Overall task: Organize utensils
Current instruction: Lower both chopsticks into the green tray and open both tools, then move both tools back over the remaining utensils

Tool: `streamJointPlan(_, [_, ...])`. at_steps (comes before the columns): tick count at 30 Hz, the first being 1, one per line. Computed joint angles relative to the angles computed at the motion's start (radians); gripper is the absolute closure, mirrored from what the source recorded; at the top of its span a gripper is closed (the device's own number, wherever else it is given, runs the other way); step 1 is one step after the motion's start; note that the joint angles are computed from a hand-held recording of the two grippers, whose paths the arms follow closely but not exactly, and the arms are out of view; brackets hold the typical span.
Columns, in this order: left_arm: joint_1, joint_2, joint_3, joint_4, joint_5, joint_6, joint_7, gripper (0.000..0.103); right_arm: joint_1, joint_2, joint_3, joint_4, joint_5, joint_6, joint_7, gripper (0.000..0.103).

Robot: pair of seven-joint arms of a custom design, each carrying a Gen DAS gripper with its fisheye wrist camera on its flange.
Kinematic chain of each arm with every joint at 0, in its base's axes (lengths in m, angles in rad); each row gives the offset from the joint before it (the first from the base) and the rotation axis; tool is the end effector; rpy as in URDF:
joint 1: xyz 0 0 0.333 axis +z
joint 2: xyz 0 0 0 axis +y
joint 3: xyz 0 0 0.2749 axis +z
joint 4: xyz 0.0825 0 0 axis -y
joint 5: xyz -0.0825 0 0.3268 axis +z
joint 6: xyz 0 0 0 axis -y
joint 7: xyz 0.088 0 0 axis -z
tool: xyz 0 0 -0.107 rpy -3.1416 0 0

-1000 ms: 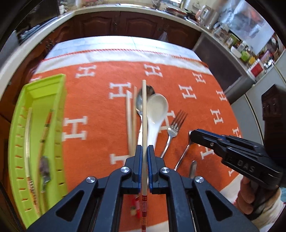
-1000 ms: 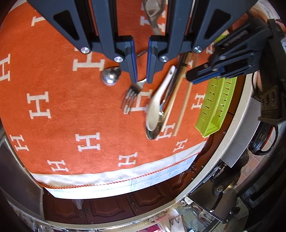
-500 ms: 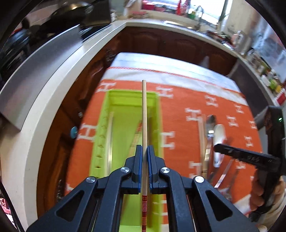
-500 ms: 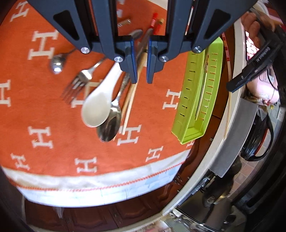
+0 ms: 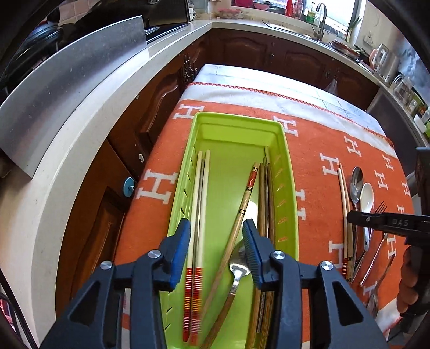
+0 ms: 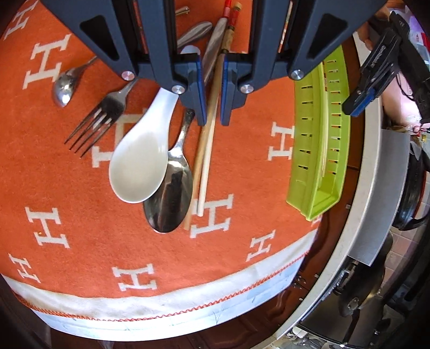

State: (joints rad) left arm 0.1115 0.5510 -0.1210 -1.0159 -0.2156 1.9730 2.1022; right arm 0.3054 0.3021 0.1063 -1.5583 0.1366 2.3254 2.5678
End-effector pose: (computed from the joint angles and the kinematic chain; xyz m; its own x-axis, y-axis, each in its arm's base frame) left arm 0.6631 0.0054 0.5483 -0.4589 -0.8874 0.0432 -0.7934 0.3874 -0.4696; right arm 0.5739 0.2442 0.5016 -0.5305 -0.7134 -0.4578 -0.7653 0.6354 -0.1033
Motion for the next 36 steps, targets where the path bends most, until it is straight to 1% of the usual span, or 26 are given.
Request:
streamJointPlan(4, [0.011,-0.011,-0.003,-0.012,-0.019,0.0,0.001,0.064,0.003,0.0,-0.002,-0.009,-0.002,0.009,0.023,0.093])
streamJointPlan(5, [0.014,-0.013,-0.004,-0.014,-0.024,-0.002,0.002,0.064,0.004,-0.003,-0.004,-0.011,-0.007,0.007,0.032,0.094])
streamJointPlan(6, [0.016,-0.015,-0.005,-0.015,-0.028,-0.005,0.002,0.064,0.006,-0.007,-0.005,-0.015,-0.011,0.006,0.04,0.099])
streamJointPlan(9, [0.023,-0.016,-0.006,-0.012,-0.04,-0.012,0.004,0.064,0.006,-0.03,-0.003,-0.042,-0.007,0.018,0.052,0.103])
streamJointPlan(11, [0.028,-0.021,-0.008,-0.017,-0.051,-0.013,0.005,0.062,0.009,-0.043,-0.002,-0.053,-0.011,0.026,0.059,0.103])
streamJointPlan(12, [0.032,-0.022,-0.009,-0.016,-0.057,-0.015,0.006,0.059,0.012,-0.049,-0.002,-0.055,-0.018,0.025,0.062,0.103])
streamJointPlan(13, [0.034,-0.023,-0.009,-0.016,-0.062,-0.013,0.007,0.059,0.014,-0.053,-0.004,-0.052,-0.027,0.016,0.066,0.103])
streamJointPlan(15, [0.039,-0.034,-0.011,-0.031,-0.074,-0.007,0.014,0.058,0.014,-0.048,-0.003,-0.038,-0.031,-0.006,0.065,0.103])
streamJointPlan(19, [0.045,-0.044,-0.012,-0.041,-0.087,-0.011,0.028,0.058,0.004,-0.028,0.006,-0.024,0.018,-0.008,0.05,0.101])
streamJointPlan(22, [0.047,-0.054,-0.01,-0.058,-0.093,-0.009,0.034,0.058,0.018,0.0,-0.002,0.012,-0.017,-0.029,0.067,0.101])
streamJointPlan(23, [0.048,-0.058,-0.009,-0.065,-0.095,-0.008,0.034,0.058,0.023,0.009,-0.005,0.023,-0.033,-0.031,0.075,0.098])
streamJointPlan(26, [0.049,-0.061,-0.007,-0.071,-0.1,-0.01,0.035,0.058,0.037,0.042,-0.01,0.082,-0.08,-0.083,0.088,0.096])
streamJointPlan(27, [0.049,-0.061,-0.007,-0.073,-0.1,-0.009,0.035,0.058,0.045,0.064,-0.013,0.127,-0.105,-0.123,0.085,0.096])
streamJointPlan(29, [0.048,-0.062,-0.006,-0.075,-0.101,-0.008,0.035,0.058,0.063,0.127,-0.017,0.252,-0.154,-0.236,0.066,0.095])
streamJointPlan(31, [0.048,-0.062,-0.006,-0.076,-0.103,-0.01,0.033,0.058,0.091,0.206,-0.027,0.405,-0.204,-0.358,0.05,0.095])
streamJointPlan(33, [0.05,-0.067,-0.007,-0.082,-0.107,-0.011,0.033,0.058,0.113,0.259,-0.037,0.504,-0.235,-0.433,0.034,0.094])
streamJointPlan(34, [0.051,-0.07,-0.007,-0.085,-0.11,-0.01,0.035,0.058,0.117,0.264,-0.041,0.514,-0.234,-0.441,0.039,0.095])
streamJointPlan(36, [0.054,-0.075,-0.007,-0.089,-0.115,-0.009,0.039,0.056,0.109,0.239,-0.04,0.47,-0.213,-0.41,0.058,0.097])
